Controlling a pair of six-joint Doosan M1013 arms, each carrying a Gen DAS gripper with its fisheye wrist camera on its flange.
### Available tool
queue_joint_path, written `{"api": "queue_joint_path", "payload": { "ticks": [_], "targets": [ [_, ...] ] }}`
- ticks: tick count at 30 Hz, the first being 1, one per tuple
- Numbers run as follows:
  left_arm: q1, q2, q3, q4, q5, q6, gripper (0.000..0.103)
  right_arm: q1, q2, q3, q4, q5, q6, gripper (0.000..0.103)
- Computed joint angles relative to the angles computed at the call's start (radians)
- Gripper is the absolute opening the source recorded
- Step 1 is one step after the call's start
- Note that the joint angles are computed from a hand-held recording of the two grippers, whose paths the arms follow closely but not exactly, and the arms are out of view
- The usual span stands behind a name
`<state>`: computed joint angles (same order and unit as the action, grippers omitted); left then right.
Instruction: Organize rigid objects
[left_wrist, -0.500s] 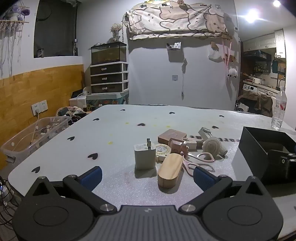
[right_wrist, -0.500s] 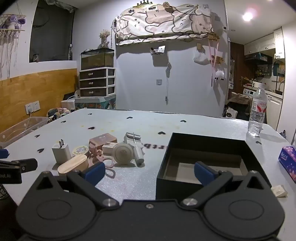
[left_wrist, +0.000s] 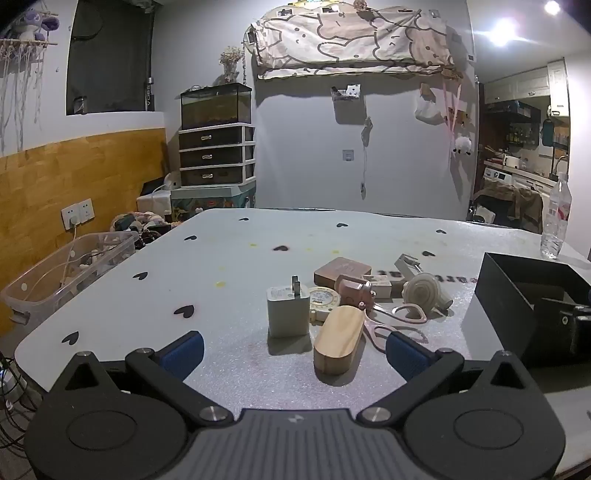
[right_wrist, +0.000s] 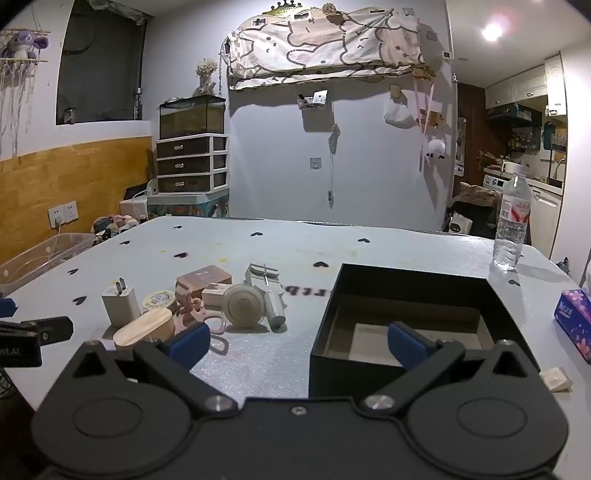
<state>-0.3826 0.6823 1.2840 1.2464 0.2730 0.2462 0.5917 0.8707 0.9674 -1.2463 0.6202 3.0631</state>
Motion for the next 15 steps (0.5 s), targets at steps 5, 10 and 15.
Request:
{"api": "queue_joint_path", "payload": {
  "ticks": [5, 10, 15],
  "targets": [
    [0.001, 0.001, 0.000, 0.003, 0.001, -0.003, 0.103, -0.001, 0.001, -0.001, 0.001, -0.001, -0.001, 0.103],
    [0.001, 0.000, 0.000, 0.006, -0.001, -0.005, 0.103, 0.000, 0.003, -0.003, 0.002, 0.000, -0.002, 0.103],
    [0.002, 0.000, 0.000, 0.001, -0.001, -0.002, 0.103, 0.000, 0.002, -0.003, 0.005, -0.003, -0.006, 0.103]
  ]
}}
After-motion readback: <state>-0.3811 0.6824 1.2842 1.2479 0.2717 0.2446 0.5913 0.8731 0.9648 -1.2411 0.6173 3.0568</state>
